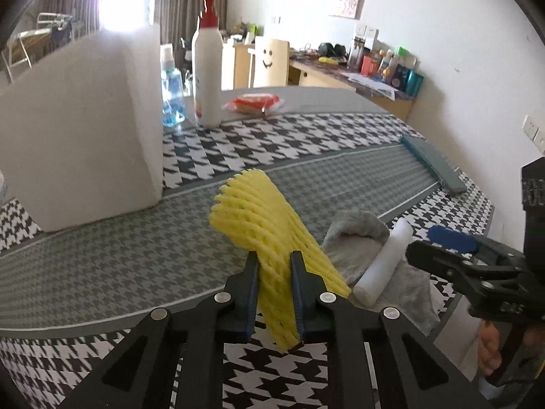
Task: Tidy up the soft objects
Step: 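Lift the yellow sponge with the left tool while the right tool approaches the white roll, then close the right tool on the white roll lying on the grey cloth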
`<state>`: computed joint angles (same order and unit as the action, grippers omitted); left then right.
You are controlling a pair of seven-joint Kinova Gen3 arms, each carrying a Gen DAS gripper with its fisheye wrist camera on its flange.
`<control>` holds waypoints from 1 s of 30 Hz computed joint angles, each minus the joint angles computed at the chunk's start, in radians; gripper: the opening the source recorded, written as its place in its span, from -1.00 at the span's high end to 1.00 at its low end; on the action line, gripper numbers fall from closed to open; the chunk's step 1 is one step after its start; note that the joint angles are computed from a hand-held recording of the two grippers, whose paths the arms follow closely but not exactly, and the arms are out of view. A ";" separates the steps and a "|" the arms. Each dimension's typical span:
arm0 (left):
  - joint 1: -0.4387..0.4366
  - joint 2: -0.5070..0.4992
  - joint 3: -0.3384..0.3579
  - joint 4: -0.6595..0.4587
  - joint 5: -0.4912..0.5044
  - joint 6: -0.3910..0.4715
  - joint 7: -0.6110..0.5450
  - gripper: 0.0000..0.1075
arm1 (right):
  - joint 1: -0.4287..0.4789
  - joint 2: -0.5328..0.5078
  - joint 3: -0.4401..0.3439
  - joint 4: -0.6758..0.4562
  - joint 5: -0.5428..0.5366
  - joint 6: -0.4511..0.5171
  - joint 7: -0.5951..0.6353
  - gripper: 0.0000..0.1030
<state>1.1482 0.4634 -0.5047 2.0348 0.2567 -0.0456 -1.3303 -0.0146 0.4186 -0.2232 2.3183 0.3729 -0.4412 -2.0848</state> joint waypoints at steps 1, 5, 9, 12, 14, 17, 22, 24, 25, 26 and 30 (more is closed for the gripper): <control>0.015 -0.005 -0.016 0.010 0.003 -0.010 0.000 0.65 | 0.003 0.002 -0.006 -0.006 0.003 0.014 -0.010 -0.62; 0.024 -0.024 -0.023 0.037 0.031 -0.042 -0.040 0.65 | 0.055 0.017 -0.059 -0.028 0.063 0.049 -0.078 -0.50; 0.011 -0.029 -0.009 0.051 0.073 -0.061 -0.089 0.65 | 0.057 0.019 -0.073 -0.047 0.073 0.079 -0.097 -0.30; 0.001 -0.032 -0.001 0.061 0.107 -0.077 -0.125 0.65 | 0.080 0.023 -0.099 -0.064 0.095 0.105 -0.126 -0.14; -0.021 -0.036 0.024 0.067 0.123 -0.086 -0.145 0.65 | 0.060 0.021 -0.085 -0.073 0.074 0.120 -0.117 -0.07; -0.050 -0.040 0.056 0.071 0.147 -0.096 -0.178 0.65 | 0.036 0.020 -0.070 -0.090 0.038 0.149 -0.101 0.04; -0.096 -0.051 0.112 0.091 0.188 -0.129 -0.227 0.65 | -0.031 0.013 -0.024 -0.123 -0.059 0.217 -0.034 0.37; -0.118 -0.055 0.137 0.096 0.201 -0.134 -0.247 0.65 | -0.074 0.009 0.015 -0.126 -0.113 0.225 0.008 0.63; -0.120 -0.057 0.139 0.097 0.214 -0.134 -0.261 0.65 | -0.075 0.010 0.018 -0.128 -0.129 0.226 0.020 0.67; -0.123 -0.059 0.142 0.099 0.226 -0.137 -0.274 0.65 | -0.058 0.012 0.004 -0.129 -0.134 0.222 0.027 0.73; -0.139 -0.072 0.166 0.114 0.270 -0.160 -0.322 0.65 | -0.085 0.002 0.033 -0.123 -0.184 0.204 0.079 0.83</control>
